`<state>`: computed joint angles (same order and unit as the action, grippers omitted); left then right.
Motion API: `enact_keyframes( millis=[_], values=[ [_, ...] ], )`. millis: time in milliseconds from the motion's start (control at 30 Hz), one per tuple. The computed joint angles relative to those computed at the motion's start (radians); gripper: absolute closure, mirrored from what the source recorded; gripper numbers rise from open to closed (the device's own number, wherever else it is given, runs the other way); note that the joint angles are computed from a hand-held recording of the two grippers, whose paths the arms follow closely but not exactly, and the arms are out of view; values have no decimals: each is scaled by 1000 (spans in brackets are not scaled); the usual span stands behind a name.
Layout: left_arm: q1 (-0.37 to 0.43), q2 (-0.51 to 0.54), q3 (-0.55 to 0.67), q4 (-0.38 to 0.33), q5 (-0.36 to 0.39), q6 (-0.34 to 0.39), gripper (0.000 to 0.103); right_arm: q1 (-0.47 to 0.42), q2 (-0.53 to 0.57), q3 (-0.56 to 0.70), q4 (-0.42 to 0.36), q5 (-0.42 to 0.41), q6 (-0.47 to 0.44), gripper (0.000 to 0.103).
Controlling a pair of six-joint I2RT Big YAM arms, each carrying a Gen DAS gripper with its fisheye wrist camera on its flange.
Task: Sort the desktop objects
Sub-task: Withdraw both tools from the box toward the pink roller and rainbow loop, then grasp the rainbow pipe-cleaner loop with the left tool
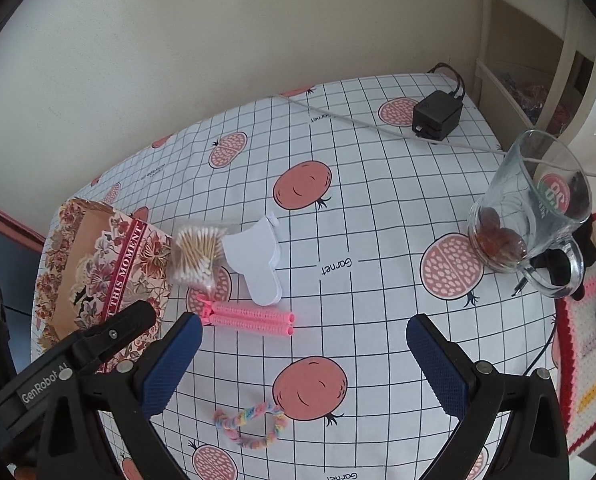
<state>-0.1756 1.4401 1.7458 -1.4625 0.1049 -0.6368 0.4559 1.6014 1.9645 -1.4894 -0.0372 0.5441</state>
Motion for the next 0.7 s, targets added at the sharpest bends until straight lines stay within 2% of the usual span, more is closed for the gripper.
enact_keyframes(
  millis=[167, 400, 700],
  values=[
    [19, 10, -58, -15, 110, 21, 17, -5, 10, -28, -27, 11, -20, 0],
    [-18, 35, -57, -72, 72, 121, 17, -24, 11, -71, -38, -7, -15, 0],
    [-45, 43, -74, -105, 128, 250, 17, -43, 11, -103, -53, -11, -25, 0]
  ],
)
